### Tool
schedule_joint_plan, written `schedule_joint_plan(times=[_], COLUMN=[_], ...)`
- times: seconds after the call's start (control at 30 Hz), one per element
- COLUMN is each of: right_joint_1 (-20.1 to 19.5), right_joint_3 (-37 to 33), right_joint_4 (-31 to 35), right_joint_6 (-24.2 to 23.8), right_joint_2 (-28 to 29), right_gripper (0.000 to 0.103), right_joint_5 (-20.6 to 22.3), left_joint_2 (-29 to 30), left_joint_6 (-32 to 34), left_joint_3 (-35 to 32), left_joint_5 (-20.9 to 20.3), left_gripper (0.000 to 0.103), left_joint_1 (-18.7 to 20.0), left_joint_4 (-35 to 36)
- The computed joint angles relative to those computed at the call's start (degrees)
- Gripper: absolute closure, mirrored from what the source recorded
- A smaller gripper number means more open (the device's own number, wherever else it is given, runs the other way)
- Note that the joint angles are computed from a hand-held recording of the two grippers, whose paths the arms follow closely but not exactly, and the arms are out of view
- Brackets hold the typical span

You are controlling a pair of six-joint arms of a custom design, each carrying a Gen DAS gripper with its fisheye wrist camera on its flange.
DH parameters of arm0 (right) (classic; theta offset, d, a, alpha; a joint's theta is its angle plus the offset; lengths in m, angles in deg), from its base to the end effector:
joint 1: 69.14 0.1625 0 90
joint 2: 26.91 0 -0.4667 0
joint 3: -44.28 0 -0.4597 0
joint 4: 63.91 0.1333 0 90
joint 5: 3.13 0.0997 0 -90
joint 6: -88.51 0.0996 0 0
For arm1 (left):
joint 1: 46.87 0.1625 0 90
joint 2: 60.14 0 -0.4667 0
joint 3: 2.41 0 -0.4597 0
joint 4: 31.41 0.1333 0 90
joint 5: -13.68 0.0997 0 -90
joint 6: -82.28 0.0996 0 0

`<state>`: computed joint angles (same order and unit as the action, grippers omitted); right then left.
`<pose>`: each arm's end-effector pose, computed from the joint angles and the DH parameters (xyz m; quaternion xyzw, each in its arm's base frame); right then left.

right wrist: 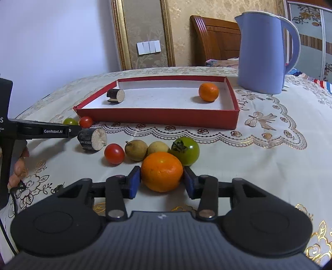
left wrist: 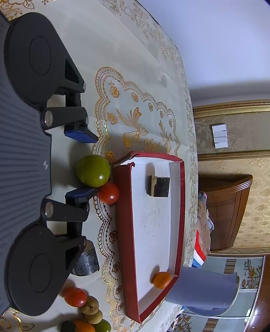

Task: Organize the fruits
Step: 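Close the left gripper on the green tomato while the right gripper grasps the orange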

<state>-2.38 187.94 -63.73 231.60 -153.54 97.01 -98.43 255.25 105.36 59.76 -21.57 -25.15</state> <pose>0.0175 -0.2526 0.2782 0.0434 -0.8023 0.4758 0.3577 -0.3190 -0.3746 -0.0729 0.4032 0.8286 -0.3107 0.2333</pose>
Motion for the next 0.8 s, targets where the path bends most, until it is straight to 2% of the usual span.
schedule_joint_plan(times=[0.23,0.43,0.8], right_joint_1=[-0.3,-0.6,-1.7], right_joint_3=[0.0,0.1,0.2], right_joint_4=[0.1,0.2,0.7], right_joint_6=[0.0,0.2,1.0], right_joint_2=[-0.2,-0.3,-0.8], right_gripper=[0.062,0.062,0.062], right_joint_5=[-0.4,-0.8,-2.7], left_joint_2=[0.0,-0.2,-0.4], left_joint_6=[0.2,0.9,0.5], left_joint_3=[0.0,0.2,0.3], left_joint_5=[-0.1,1.2,1.4], left_gripper=[0.06,0.07,0.072], left_joint_1=[-0.1,-0.1,0.0], left_joint_4=[-0.1,-0.5,-0.9])
